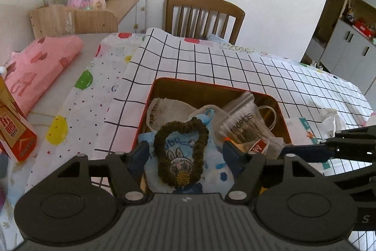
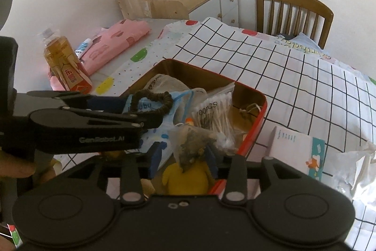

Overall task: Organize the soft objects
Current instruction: 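Lower both held items into the tin box and open both grippers, then withdraw both tools from the tin box back over the table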

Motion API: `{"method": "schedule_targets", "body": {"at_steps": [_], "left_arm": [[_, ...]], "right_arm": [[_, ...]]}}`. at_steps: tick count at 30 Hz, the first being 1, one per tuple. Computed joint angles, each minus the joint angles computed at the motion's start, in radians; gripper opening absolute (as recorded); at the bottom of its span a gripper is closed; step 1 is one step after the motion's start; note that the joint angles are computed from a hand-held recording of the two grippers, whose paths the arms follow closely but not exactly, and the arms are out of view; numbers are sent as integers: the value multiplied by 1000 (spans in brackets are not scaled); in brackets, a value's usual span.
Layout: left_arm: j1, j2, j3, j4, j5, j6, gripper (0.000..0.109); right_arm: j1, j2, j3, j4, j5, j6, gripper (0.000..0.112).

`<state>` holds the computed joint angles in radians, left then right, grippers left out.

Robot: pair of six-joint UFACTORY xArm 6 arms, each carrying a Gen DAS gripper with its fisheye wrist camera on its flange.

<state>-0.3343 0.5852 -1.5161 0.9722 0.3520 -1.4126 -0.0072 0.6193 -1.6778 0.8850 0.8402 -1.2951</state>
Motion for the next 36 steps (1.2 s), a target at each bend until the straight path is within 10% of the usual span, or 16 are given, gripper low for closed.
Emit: {"method": "schedule_targets", "body": {"at_steps": [36], "left_arm": [[-140, -182, 68, 169, -34, -117, 100]], "right_arm": [[-264, -257, 213, 320, 117, -256, 92]]}}
